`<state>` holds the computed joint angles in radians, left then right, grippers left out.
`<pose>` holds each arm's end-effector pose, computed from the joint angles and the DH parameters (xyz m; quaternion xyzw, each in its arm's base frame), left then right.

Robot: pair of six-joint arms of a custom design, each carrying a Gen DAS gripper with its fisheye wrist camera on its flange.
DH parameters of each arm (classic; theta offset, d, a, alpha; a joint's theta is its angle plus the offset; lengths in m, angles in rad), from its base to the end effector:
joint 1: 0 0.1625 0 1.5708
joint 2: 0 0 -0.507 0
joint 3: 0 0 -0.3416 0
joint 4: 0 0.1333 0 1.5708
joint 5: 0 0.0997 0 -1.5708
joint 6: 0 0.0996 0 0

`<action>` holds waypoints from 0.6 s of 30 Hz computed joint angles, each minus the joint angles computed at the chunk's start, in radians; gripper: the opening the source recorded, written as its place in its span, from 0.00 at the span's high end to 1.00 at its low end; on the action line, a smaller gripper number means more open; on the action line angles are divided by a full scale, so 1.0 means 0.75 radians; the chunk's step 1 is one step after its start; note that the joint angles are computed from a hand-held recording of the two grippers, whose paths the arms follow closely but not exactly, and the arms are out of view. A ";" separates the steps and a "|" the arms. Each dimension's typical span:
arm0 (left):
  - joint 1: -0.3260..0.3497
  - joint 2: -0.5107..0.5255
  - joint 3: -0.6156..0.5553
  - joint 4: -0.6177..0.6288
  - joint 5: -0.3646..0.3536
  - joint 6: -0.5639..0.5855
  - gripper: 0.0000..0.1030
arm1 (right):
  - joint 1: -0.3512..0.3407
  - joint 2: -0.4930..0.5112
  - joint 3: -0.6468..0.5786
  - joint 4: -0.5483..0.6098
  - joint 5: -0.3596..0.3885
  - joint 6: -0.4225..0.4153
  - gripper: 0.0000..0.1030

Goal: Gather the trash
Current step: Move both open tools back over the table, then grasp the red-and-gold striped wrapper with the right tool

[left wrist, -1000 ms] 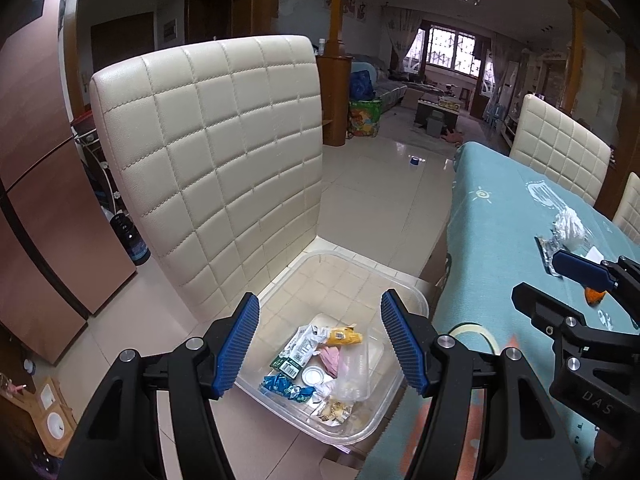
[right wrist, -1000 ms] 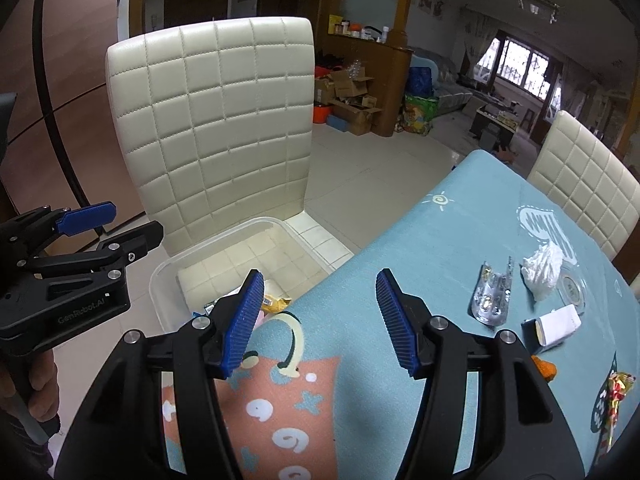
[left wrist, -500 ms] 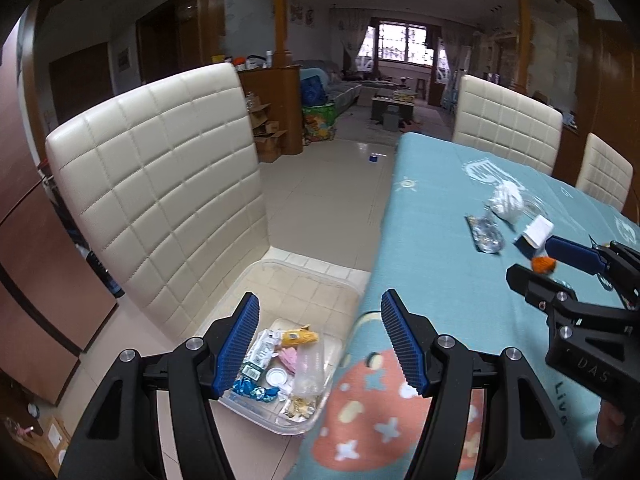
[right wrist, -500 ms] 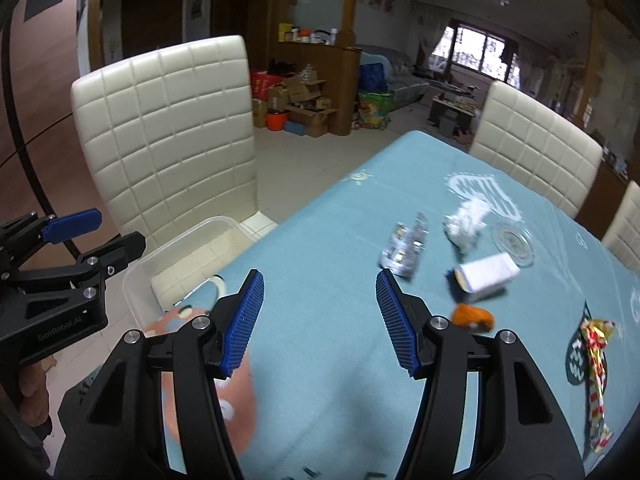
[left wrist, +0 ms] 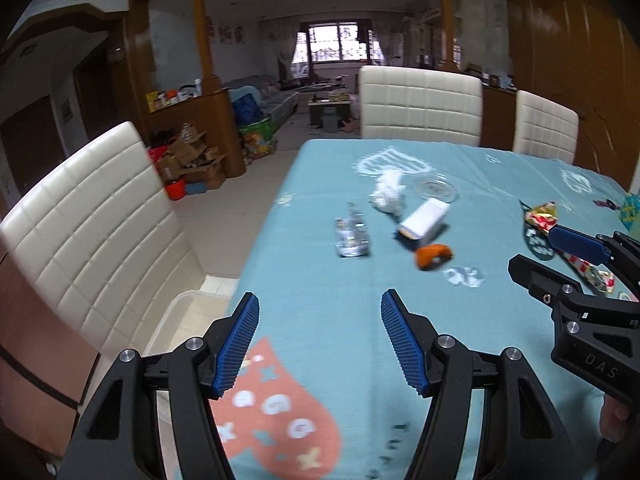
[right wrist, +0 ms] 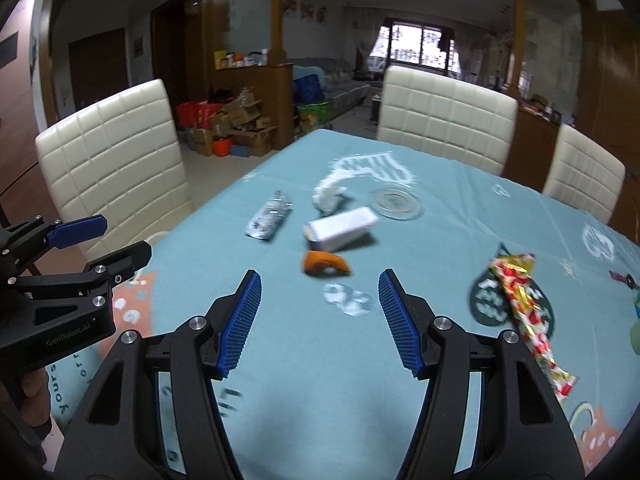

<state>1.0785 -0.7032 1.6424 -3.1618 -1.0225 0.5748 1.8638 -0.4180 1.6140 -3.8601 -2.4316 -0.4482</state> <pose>-0.1767 -0.7214 0.2076 0.3892 0.8293 -0.2974 0.2690 0.2551 -0.6457 0.1091 0.0790 -0.8022 0.4434 0.3920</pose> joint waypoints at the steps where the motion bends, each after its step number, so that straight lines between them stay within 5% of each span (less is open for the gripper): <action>1: -0.013 0.008 0.007 0.005 -0.003 -0.002 0.40 | -0.006 -0.014 0.028 -0.026 -0.005 0.005 0.39; 10: -0.106 0.066 0.054 -0.002 0.019 -0.006 0.40 | -0.078 -0.132 0.242 -0.195 0.005 0.065 0.36; 16: -0.151 0.101 0.064 -0.018 0.039 -0.015 0.39 | -0.121 -0.181 0.325 -0.266 0.017 0.068 0.25; 18: -0.160 0.114 0.060 -0.011 0.045 -0.029 0.31 | -0.131 -0.190 0.338 -0.288 0.009 0.051 0.22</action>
<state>0.9583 -0.6178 1.6876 -3.1703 -0.9885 0.5530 1.7653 -0.5606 1.8676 -4.0758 -2.4251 -0.4101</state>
